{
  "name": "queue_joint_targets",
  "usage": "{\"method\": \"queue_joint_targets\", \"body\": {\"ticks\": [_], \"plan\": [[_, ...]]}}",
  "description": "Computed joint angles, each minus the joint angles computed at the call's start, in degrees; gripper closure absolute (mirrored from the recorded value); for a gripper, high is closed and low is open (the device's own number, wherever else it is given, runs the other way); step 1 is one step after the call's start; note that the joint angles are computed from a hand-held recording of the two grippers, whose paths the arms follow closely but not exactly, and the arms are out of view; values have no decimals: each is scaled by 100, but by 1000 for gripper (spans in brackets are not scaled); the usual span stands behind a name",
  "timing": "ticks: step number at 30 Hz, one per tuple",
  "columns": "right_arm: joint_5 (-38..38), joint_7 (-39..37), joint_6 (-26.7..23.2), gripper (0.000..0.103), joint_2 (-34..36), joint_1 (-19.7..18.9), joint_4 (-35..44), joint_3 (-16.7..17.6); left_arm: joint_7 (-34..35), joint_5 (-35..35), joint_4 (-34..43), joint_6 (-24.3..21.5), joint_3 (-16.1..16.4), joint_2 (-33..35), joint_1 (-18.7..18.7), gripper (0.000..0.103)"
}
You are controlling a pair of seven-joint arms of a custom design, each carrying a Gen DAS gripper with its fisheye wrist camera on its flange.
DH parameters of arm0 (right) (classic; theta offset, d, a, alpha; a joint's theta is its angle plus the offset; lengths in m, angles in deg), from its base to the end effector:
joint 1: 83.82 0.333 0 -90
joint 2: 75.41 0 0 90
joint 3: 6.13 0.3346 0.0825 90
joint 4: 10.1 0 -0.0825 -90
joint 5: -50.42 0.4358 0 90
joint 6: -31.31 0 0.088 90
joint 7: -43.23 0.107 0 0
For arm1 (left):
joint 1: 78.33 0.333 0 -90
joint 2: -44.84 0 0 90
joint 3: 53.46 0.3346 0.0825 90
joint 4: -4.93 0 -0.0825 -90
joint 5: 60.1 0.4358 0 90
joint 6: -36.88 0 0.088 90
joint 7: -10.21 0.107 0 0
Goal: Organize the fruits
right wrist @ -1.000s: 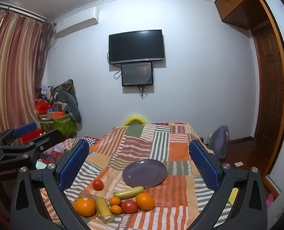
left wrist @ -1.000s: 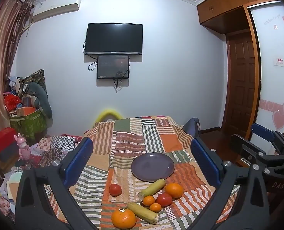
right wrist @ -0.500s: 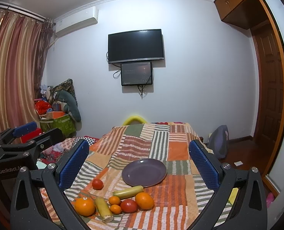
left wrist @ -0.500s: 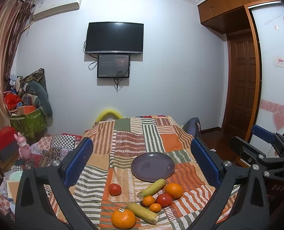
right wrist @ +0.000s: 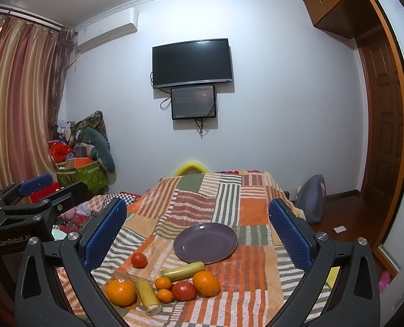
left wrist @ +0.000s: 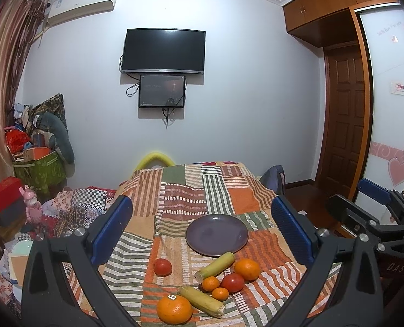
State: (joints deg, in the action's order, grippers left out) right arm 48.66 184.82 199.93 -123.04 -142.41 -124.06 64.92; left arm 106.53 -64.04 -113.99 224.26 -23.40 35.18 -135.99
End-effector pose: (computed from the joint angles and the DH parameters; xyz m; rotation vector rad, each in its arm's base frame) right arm 0.5074 0.3543 0.6518 -1.2139 1.4823 -1.1428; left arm 0.5409 -0.2480 0.6598 -1.0967 1.7599 -1.4311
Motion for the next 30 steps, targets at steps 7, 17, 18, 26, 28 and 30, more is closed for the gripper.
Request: {"method": "queue_joint_targets", "body": {"ticks": [7,17,18,26,28,30], "plan": [[-14,-11,1,0,29,-13,23,17,76,-93,5,-41,158,-15,-180,0],[7,7,-3,0,8,-27,37,40,350,-453,15,-84,14,-6,-79,0],[9,7,-8,0,5,-29,38,43,385,-491,16,-89,2,-6,-71,0],[25,-6,0,0,-4,-24,34,48,671,-768,38,-78,120,-3,-239,0],[31,-5,8,0,-10,-27,31,53,702,-796,38,-87,159,-10,-285,0],[37,-5,-1,0,-2,-32,40,57,757,-845,35,-84,221,-20,-360,0]]}}
